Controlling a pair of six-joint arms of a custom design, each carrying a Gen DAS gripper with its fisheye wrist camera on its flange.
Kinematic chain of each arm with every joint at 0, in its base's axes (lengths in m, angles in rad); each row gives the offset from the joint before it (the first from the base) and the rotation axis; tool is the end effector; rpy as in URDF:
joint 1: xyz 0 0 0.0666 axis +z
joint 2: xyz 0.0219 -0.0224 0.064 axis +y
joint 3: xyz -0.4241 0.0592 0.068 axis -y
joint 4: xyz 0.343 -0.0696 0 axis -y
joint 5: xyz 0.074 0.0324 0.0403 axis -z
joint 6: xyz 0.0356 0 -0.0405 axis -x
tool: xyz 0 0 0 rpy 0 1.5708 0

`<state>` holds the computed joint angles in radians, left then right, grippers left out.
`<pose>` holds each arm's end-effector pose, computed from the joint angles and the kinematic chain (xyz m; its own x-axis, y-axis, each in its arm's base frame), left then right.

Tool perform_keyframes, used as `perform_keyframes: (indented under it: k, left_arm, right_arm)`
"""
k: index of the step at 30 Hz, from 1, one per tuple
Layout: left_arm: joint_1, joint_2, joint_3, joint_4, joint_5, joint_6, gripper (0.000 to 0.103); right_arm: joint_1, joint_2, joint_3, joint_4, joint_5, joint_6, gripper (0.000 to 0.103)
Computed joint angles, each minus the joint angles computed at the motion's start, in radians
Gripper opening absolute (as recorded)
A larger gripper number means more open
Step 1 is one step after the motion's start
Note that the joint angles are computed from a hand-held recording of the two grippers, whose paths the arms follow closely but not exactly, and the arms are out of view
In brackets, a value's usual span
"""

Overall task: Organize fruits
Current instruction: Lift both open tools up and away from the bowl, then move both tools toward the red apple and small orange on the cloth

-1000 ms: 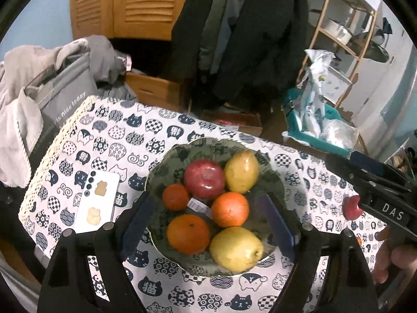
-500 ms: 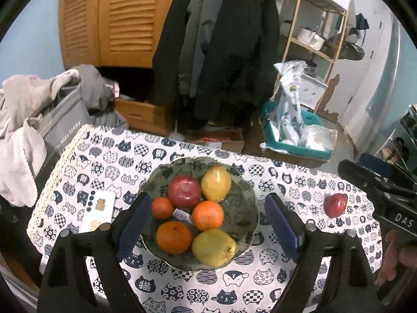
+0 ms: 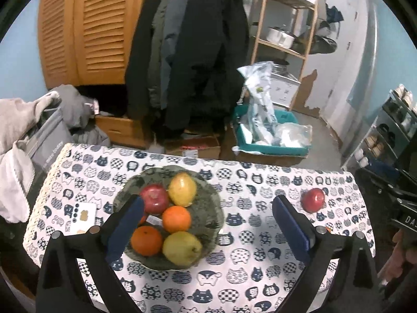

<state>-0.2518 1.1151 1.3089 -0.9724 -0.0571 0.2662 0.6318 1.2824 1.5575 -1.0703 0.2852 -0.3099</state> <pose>0.3013 -0.0758 0.5303 -0.7113 -0.0882 -0.6974 0.0231 0.9886 -0.1486 0.3065 0.2114 0.5723 -0.6731 -0.1300 -0.7280 -0.2126 0.9769 0.0222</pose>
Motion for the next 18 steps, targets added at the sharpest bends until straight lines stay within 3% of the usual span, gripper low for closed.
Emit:
perform_keyframes:
  k: [11, 18]
  left_arm:
    - [-0.153, 0.051, 0.035, -0.005, -0.065, 0.027, 0.102]
    - [-0.217, 0.108, 0.041, -0.005, -0.077, 0.039, 0.102]
  right_arm:
    - [-0.117, -0.1, -0.101, -0.023, 0.012, -0.01, 0.084]
    - [-0.217, -0.132, -0.163, -0.031, -0.022, -0.013, 0.084]
